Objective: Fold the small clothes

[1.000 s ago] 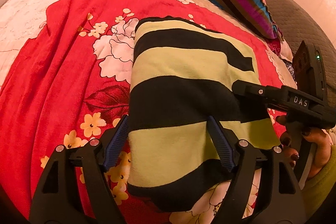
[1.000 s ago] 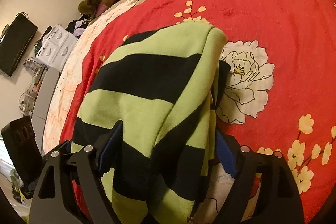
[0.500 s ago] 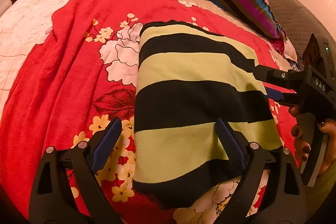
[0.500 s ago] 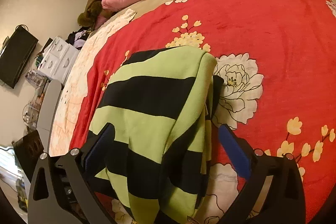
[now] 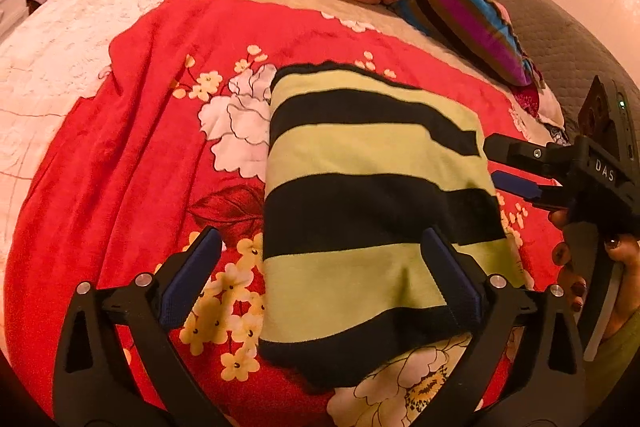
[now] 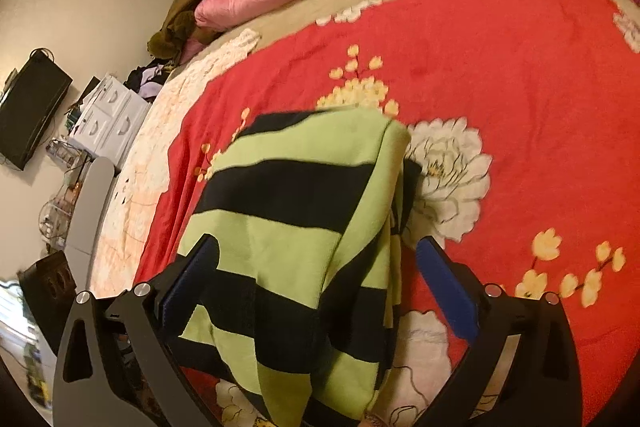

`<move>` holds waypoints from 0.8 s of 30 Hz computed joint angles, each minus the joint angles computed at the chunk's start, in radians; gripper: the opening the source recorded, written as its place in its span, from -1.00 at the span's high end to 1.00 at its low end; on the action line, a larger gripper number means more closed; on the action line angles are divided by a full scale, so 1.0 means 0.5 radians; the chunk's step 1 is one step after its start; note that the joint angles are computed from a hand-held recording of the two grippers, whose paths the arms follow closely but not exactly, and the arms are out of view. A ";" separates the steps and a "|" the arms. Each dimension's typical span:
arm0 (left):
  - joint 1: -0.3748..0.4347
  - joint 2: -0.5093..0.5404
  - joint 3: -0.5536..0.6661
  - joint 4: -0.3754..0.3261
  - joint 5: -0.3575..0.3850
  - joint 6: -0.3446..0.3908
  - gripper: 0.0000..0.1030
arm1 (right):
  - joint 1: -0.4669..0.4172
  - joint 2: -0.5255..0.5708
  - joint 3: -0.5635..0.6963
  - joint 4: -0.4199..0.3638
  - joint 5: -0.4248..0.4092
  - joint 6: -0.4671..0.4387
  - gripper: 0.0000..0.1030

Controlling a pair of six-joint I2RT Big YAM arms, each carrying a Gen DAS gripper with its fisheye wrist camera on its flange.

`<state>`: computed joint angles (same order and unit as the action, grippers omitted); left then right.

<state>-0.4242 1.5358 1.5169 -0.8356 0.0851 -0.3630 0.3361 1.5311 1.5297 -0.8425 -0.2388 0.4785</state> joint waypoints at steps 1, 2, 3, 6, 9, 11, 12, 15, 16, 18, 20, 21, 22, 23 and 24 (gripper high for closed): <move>0.001 -0.005 -0.001 0.002 -0.001 0.001 -0.81 | 0.001 -0.009 0.000 0.003 0.019 -0.009 -0.91; -0.001 -0.014 -0.001 0.005 -0.009 0.001 -0.81 | 0.002 -0.020 -0.001 0.008 0.034 -0.015 -0.91; 0.000 -0.020 -0.002 0.010 -0.013 0.004 -0.82 | 0.001 -0.033 -0.008 0.019 0.039 -0.017 -0.91; -0.004 -0.039 -0.007 0.020 -0.038 -0.013 -0.82 | -0.005 -0.070 -0.024 0.046 0.041 -0.016 -0.91; -0.008 -0.058 -0.014 0.024 -0.062 -0.022 -0.82 | -0.004 -0.102 -0.032 0.058 0.065 -0.024 -0.91; -0.014 -0.076 -0.018 0.020 -0.085 -0.027 -0.82 | 0.001 -0.121 -0.035 0.063 0.084 -0.033 -0.91; -0.015 -0.091 -0.027 0.023 -0.095 -0.026 -0.82 | 0.006 -0.131 -0.038 0.067 0.093 -0.036 -0.91; -0.027 -0.147 -0.054 0.036 -0.148 -0.025 -0.82 | 0.029 -0.187 -0.068 0.096 0.148 -0.058 -0.91; -0.033 -0.170 -0.066 0.042 -0.176 -0.028 -0.82 | 0.039 -0.214 -0.086 0.117 0.182 -0.068 -0.91; -0.049 -0.218 -0.087 0.055 -0.228 -0.028 -0.82 | 0.061 -0.269 -0.123 0.159 0.245 -0.078 -0.91; -0.063 -0.263 -0.108 0.064 -0.282 -0.025 -0.82 | 0.078 -0.322 -0.159 0.190 0.300 -0.083 -0.91; -0.072 -0.294 -0.123 0.067 -0.313 -0.023 -0.82 | 0.089 -0.349 -0.177 0.207 0.330 -0.082 -0.91; -0.078 -0.319 -0.135 0.066 -0.335 -0.025 -0.82 | 0.103 -0.388 -0.200 0.220 0.366 -0.081 -0.91; -0.085 -0.347 -0.150 0.065 -0.355 -0.025 -0.82 | 0.105 -0.409 -0.213 0.224 0.382 -0.086 -0.91; -0.090 -0.366 -0.163 0.067 -0.373 -0.023 -0.82 | 0.115 -0.431 -0.224 0.228 0.409 -0.089 -0.91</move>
<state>-0.4690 1.3527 1.4355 -0.8023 -0.1014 -0.3746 0.3934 1.3153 1.4178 -0.7287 -0.0345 0.4341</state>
